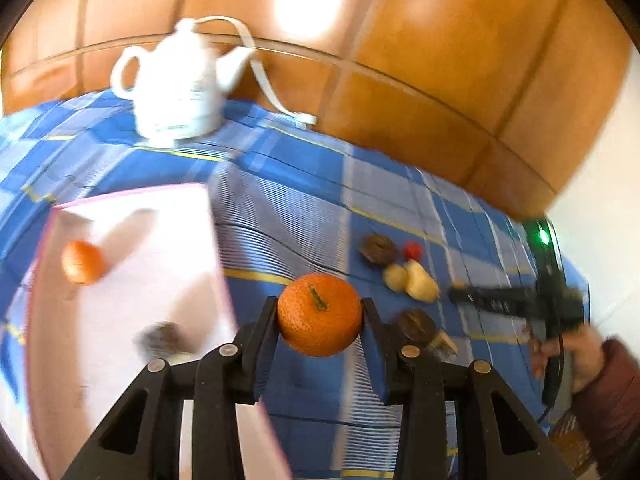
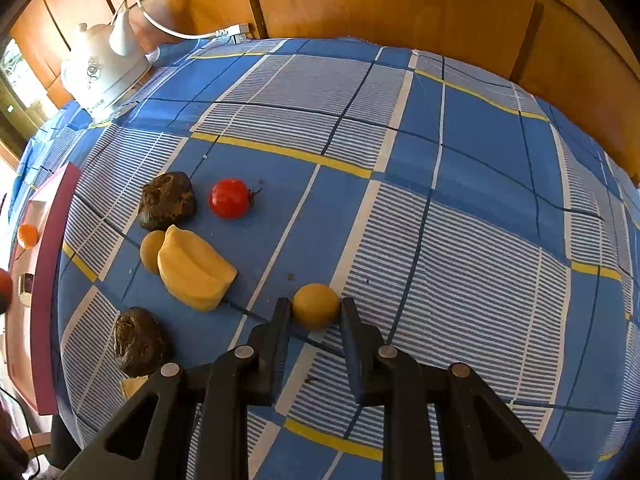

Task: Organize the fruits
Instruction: 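Place the second orange in the tray with the left tool while the right tool grasps the yellow round fruit, then carry the yellow round fruit into the tray and open the right tool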

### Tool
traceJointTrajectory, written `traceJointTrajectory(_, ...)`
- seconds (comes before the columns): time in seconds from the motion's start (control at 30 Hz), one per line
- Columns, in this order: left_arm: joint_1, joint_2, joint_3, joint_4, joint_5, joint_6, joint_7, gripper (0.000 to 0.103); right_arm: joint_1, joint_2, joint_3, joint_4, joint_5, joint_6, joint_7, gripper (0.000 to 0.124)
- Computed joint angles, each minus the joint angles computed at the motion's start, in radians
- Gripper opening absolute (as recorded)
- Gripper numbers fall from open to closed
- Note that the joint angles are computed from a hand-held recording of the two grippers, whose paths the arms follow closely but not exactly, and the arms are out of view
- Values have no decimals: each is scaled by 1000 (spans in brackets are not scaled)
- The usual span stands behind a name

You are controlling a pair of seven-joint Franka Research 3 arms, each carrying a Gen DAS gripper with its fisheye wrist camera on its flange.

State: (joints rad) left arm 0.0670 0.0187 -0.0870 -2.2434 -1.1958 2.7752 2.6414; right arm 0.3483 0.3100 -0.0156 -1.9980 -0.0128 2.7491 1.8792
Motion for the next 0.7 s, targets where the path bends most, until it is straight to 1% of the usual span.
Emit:
traceJointTrajectory(0.07,19,15,17,23,27,13,-40,40,-14,-2,11,-6,26,8,-21,25)
traceJointTrajectory(0.17,54,51,31,64,78,11,-102,40,-11,7,2,5,20,4,-23,25)
traceJointTrajectory(0.23,76,88,29,102,119,20,-147,40,-8,7,-1,7,15,-1,-21,25)
traceJointTrajectory(0.3,99,128,19,141,168,28,-194,40,-5,8,-2,10,13,-5,-17,25)
traceJointTrajectory(0.4,118,209,12,211,291,30,-307,40,3,10,-7,17,-2,-13,-4,25)
traceJointTrajectory(0.47,132,249,4,247,344,19,-358,40,9,14,-9,23,-12,-16,7,25)
traceJointTrajectory(0.57,147,282,-13,269,411,31,-414,40,13,22,-9,29,-18,-15,14,25)
traceJointTrajectory(0.7,169,301,-43,276,478,69,-464,42,15,27,-9,34,-24,-14,11,25)
